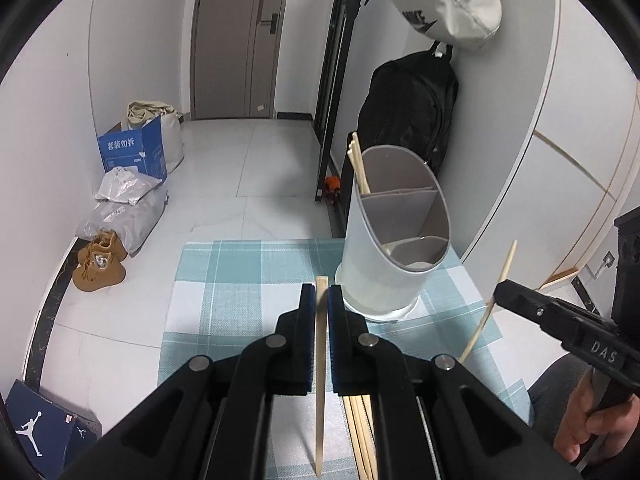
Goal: Organize utensils
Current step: 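Raise both held chopsticks and carry them above the white holder, then lower both chopsticks into the white holder's opening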
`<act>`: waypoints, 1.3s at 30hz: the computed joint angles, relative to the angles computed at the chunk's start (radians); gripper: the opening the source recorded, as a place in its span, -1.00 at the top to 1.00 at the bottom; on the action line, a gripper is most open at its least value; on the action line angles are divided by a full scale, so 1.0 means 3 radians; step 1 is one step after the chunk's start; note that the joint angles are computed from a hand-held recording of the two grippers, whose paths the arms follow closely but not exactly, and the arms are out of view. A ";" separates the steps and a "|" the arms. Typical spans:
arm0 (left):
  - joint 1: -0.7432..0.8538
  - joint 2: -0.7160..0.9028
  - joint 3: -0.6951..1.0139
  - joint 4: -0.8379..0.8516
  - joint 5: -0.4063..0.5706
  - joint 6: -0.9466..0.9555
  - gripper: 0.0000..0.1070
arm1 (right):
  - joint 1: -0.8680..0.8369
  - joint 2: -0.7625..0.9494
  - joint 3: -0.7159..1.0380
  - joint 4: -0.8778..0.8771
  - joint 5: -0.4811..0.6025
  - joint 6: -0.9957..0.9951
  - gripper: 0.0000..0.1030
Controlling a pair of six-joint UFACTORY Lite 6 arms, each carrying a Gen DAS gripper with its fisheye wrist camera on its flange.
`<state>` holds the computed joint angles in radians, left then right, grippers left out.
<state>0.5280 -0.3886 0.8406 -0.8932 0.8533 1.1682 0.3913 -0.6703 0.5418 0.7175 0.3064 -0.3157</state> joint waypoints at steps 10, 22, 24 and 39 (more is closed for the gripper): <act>0.0308 -0.0166 -0.0011 -0.0144 0.0334 0.0206 0.96 | 0.0501 0.0159 0.0290 -0.1427 -0.0153 0.1363 0.91; 0.0180 -0.0188 0.0404 -0.0326 0.0403 -0.0135 0.96 | 0.0077 0.0250 0.0619 -0.0603 0.0181 0.0415 0.91; 0.0066 -0.0119 0.0540 -0.0352 0.0336 -0.0255 0.96 | -0.0034 0.0303 0.0757 -0.0473 0.0294 0.0246 0.91; -0.0526 0.0644 0.1763 -0.0283 -0.0035 -0.1179 0.96 | -0.0640 0.1455 0.2544 -0.0324 0.0998 -0.0188 0.91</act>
<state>0.3704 -0.1952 1.3694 -0.9782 0.8427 0.8146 0.1993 -0.2340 1.3049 0.6204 0.6058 -0.3721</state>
